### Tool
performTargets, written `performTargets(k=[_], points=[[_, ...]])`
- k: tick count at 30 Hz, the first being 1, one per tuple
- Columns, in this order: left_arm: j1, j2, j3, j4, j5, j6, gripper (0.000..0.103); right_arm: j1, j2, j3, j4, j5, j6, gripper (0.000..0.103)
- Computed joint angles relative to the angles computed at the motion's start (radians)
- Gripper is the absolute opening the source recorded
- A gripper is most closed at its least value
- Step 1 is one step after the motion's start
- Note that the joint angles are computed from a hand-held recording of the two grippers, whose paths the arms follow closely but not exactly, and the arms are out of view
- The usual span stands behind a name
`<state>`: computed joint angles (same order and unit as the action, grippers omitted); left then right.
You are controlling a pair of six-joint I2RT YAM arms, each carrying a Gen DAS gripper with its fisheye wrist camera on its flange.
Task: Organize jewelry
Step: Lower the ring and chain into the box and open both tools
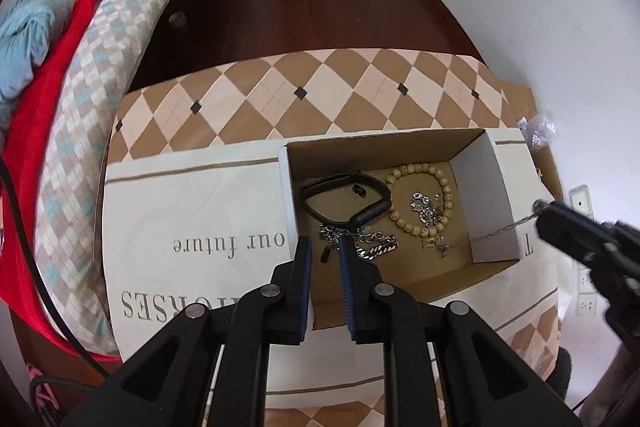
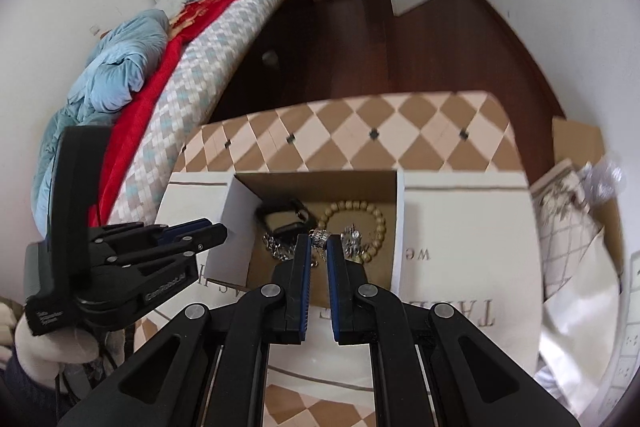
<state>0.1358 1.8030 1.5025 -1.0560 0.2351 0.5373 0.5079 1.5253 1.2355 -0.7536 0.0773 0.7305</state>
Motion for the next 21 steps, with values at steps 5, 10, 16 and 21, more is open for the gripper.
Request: performTargets(k=[5,10,16,21], points=[[0.0,-0.052,-0.012,0.048,0.006,-0.018,0.044,-0.028,0.023,0.008,-0.027,-0.018,0.011,0.027],[0.012,-0.094,-0.013,0.105,-0.012,-0.041,0.08,-0.017,0.017,0.039,-0.082,0.044,0.016,0.059],[0.034,-0.167,-0.11,0.227,-0.081,-0.067,0.098,0.036,0.1,0.126,-0.233,0.221,0.055,0.102],[0.059,-0.232,-0.196,0.26,-0.07,-0.041,0.099,0.069,0.122,0.136,-0.288,0.29,0.108,0.103]])
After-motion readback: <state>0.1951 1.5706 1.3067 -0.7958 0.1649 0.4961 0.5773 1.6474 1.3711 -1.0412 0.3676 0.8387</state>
